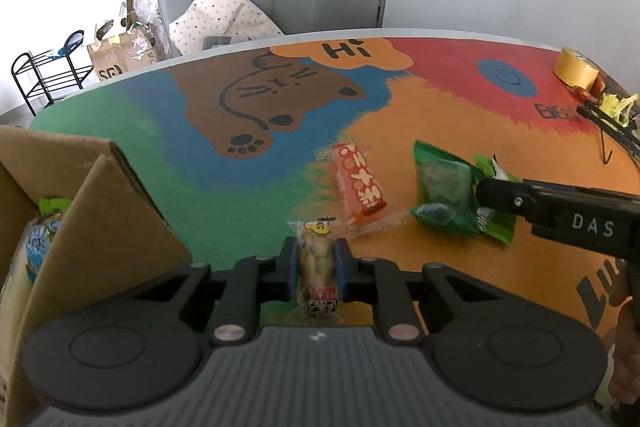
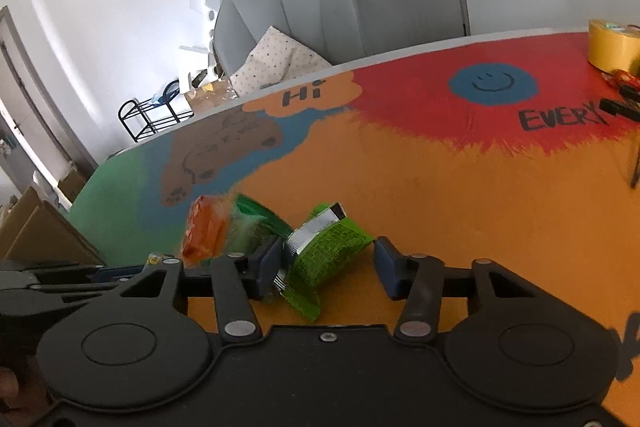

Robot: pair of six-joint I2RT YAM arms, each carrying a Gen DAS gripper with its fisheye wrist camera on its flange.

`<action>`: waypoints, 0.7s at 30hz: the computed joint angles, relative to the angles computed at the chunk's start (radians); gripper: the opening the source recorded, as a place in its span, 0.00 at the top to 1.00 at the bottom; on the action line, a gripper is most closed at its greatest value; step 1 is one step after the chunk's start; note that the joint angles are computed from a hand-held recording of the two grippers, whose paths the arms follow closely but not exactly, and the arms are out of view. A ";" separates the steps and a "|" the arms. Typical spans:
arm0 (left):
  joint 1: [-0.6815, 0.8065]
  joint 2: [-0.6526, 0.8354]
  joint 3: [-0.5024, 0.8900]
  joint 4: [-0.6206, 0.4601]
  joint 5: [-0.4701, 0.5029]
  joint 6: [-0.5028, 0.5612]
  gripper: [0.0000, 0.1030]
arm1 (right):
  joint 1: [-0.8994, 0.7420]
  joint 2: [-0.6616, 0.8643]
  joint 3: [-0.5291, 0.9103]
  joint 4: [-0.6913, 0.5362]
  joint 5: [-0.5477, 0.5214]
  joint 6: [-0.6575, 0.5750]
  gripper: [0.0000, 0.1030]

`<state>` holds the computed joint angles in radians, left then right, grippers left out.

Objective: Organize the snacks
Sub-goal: 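Grasp the green white-labelled packet with the right gripper while the left grasps the clear stick packet, then carry both packets over the cardboard box and open both grippers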

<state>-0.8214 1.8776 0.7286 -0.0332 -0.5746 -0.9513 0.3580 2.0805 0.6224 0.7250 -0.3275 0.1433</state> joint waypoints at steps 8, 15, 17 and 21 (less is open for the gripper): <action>-0.057 -0.047 -0.037 0.007 -0.036 -0.024 0.83 | -0.015 -0.051 -0.094 0.047 -0.011 0.027 0.76; -0.091 -0.103 -0.057 -0.008 -0.058 -0.029 0.83 | -0.023 -0.114 -0.179 0.098 0.013 0.045 0.78; -0.107 -0.126 -0.067 -0.012 -0.071 -0.036 0.83 | -0.018 -0.141 -0.210 0.117 0.021 0.056 0.78; -0.140 -0.176 -0.084 -0.044 -0.105 -0.064 0.83 | -0.018 -0.208 -0.275 0.151 0.021 0.068 0.78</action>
<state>-0.9611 1.7014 0.6443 -0.0770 -0.6795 -1.0152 0.3399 1.8725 0.3476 0.8758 -0.3062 0.2115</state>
